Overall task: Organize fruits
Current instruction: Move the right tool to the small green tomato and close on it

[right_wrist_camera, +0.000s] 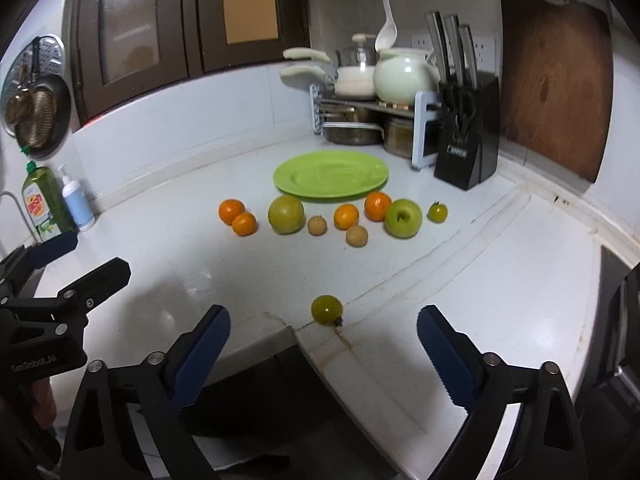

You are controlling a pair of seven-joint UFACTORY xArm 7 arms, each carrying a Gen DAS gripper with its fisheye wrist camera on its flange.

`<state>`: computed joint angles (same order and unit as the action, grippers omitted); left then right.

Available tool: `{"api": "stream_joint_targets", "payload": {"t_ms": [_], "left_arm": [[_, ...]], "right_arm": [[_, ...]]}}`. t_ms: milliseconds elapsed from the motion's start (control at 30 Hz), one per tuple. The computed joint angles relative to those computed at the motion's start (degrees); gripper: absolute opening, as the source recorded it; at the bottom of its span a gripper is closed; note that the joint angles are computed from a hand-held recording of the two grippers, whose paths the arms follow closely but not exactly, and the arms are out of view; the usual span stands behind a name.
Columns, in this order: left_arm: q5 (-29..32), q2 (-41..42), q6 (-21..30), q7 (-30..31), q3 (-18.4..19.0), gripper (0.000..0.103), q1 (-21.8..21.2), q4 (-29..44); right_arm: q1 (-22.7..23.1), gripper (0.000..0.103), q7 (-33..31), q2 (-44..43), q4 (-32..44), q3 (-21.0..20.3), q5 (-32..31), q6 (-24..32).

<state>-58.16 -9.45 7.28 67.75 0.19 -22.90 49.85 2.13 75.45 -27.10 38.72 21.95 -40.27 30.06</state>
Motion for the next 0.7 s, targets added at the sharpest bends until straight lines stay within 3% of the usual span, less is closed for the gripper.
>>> {"api": "stream_joint_targets", "payload": {"t_ms": [100, 367, 700], "left_arm": [[-1.8, 3.2, 0.5, 3.4, 0.1, 0.097, 0.0, 2.9], [-1.7, 12.0, 3.3, 6.7, -5.0, 0.088, 5.2, 11.1], [8.1, 22.9, 5.6, 1.4, -10.4, 0.071, 10.6, 21.3]], "right_arm": [[-0.5, 0.088, 0.9, 2.3, 1.2, 0.1, -0.2, 0.7], [1.4, 0.076, 4.3, 7.4, 3.9, -2.6, -0.5, 3.7], [4.3, 0.061, 7.7, 14.7, 7.4, -7.3, 0.7, 3.3]]}}
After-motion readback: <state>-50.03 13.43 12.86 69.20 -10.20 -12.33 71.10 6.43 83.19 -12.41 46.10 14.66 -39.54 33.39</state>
